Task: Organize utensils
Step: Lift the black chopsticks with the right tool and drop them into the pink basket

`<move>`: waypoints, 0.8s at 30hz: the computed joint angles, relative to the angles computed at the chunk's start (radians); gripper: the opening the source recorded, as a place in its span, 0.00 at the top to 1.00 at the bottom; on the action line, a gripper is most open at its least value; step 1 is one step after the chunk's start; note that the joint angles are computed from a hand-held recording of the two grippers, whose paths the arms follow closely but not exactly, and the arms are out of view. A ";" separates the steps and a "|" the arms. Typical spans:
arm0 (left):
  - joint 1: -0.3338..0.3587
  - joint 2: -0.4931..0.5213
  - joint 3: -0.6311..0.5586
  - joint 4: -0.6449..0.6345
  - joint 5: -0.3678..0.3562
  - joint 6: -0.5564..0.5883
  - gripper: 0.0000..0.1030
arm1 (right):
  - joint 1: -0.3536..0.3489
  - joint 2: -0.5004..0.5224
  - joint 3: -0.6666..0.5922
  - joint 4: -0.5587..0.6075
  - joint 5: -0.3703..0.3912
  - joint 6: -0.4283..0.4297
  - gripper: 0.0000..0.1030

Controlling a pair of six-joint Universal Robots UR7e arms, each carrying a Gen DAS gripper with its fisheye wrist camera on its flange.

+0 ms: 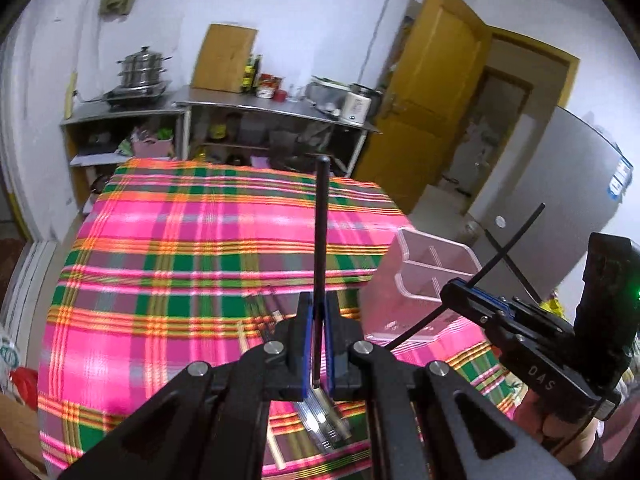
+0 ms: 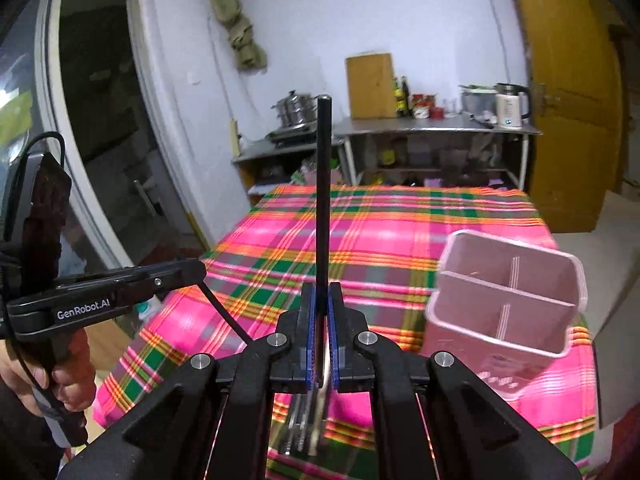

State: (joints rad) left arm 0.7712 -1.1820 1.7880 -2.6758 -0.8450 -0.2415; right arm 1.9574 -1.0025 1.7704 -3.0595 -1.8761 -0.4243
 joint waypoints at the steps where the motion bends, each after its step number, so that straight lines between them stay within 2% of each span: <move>1: -0.003 0.013 -0.019 0.008 -0.011 0.005 0.94 | -0.001 -0.010 0.002 -0.010 -0.004 0.005 0.95; 7: -0.011 0.089 -0.134 0.028 -0.091 0.043 0.94 | -0.011 -0.061 -0.001 -0.071 -0.020 0.033 0.95; 14: -0.014 0.181 -0.260 -0.007 -0.160 0.099 0.94 | -0.018 -0.068 -0.045 -0.133 -0.041 0.046 0.95; 24: 0.052 0.312 -0.383 0.048 -0.229 0.082 0.94 | -0.083 -0.016 -0.076 -0.112 -0.066 0.084 0.95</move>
